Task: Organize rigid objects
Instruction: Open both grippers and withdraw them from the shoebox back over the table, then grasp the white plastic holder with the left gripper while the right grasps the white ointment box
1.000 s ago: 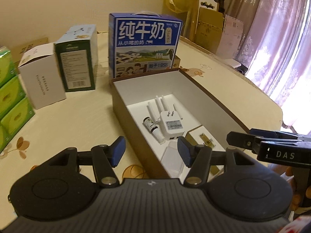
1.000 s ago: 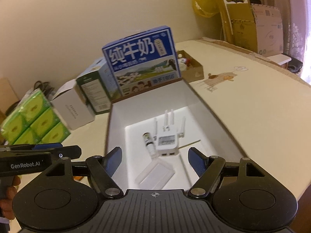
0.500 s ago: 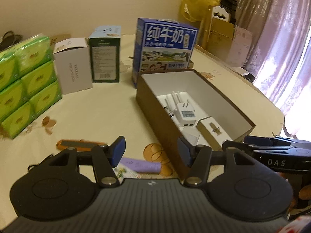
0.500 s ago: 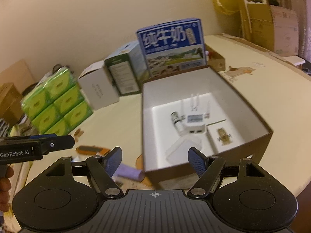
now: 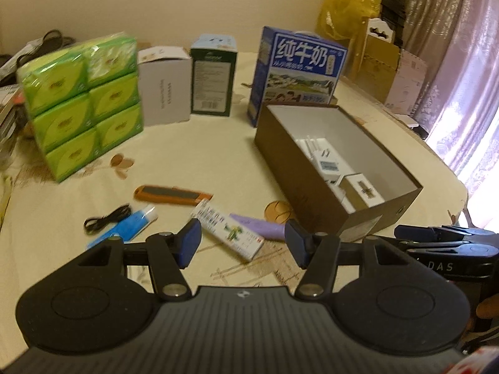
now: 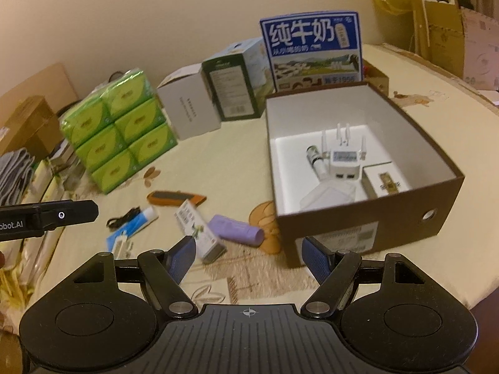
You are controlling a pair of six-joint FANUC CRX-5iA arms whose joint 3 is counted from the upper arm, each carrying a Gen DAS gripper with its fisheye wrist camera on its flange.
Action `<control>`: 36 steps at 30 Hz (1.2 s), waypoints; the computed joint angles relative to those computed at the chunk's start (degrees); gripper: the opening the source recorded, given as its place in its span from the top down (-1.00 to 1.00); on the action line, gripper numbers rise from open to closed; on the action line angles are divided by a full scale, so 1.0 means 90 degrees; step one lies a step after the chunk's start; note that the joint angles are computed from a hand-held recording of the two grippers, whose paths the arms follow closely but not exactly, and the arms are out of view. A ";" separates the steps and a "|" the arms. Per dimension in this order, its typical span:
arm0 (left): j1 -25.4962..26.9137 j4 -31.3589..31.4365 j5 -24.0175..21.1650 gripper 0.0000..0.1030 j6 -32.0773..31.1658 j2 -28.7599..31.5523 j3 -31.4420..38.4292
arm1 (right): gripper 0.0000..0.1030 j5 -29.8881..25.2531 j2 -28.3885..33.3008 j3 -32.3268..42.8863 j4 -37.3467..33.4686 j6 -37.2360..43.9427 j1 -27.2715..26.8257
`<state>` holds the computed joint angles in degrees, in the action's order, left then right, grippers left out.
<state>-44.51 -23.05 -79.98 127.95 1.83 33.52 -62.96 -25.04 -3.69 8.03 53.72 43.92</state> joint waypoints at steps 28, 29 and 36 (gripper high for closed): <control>-0.0294 -0.0769 -0.1002 -0.07 0.1212 -0.0951 -0.1272 | -0.40 0.0116 0.0127 -0.0208 -0.0664 0.0417 0.0508; -0.0270 -0.0759 -0.0994 -0.07 0.1216 -0.0951 -0.1297 | -0.40 0.0127 0.0148 -0.0211 -0.0689 0.0440 0.0510; -0.0054 -0.0591 -0.0827 -0.07 0.1183 -0.0965 -0.1572 | -0.40 0.0228 0.0344 -0.0270 -0.0749 0.0737 0.0554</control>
